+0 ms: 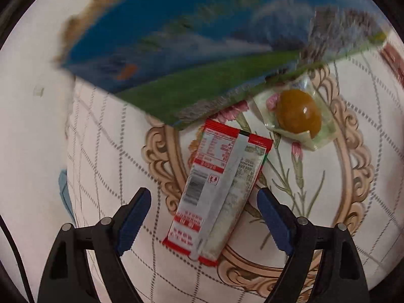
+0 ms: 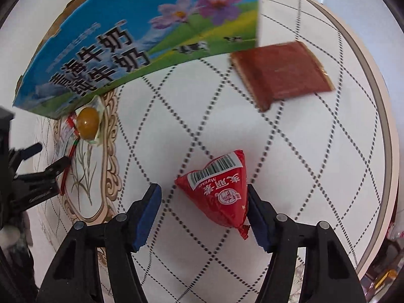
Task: Organize snacks
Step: 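Grasp the red-white strip packet with the left gripper while the right grasps the red triangular packet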
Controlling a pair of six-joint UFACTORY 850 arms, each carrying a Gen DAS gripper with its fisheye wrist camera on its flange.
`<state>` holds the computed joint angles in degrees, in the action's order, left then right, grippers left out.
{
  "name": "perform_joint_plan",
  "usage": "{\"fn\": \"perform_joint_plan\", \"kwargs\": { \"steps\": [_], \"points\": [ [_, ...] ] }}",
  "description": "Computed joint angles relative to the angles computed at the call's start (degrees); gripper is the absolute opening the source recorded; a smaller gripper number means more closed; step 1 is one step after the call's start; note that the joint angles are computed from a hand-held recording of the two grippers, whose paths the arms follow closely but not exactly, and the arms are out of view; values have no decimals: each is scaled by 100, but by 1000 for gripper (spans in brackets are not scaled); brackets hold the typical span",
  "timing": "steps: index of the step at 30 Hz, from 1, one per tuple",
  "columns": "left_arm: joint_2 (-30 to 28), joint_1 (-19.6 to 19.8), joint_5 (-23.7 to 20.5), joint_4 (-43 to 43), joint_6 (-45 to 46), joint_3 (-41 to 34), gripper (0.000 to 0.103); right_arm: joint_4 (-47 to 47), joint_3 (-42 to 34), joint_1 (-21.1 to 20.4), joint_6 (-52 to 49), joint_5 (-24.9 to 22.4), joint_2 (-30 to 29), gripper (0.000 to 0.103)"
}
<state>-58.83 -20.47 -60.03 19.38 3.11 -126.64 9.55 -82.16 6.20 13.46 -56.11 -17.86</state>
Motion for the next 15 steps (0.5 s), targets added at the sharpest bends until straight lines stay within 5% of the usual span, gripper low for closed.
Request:
{"fn": "perform_joint_plan", "kwargs": {
  "steps": [6, 10, 15],
  "points": [
    [-13, 33, 112, -284, 393, 90, 84, 173, -227, 48, -187, -303, -141, 69],
    [64, 62, 112, -603, 452, 203, 62, 419, -151, -73, -169, -339, -21, 69],
    [298, 102, 171, -803, -41, 602, 56, 407, -164, -167, -247, -360, 123, 69]
  ]
}}
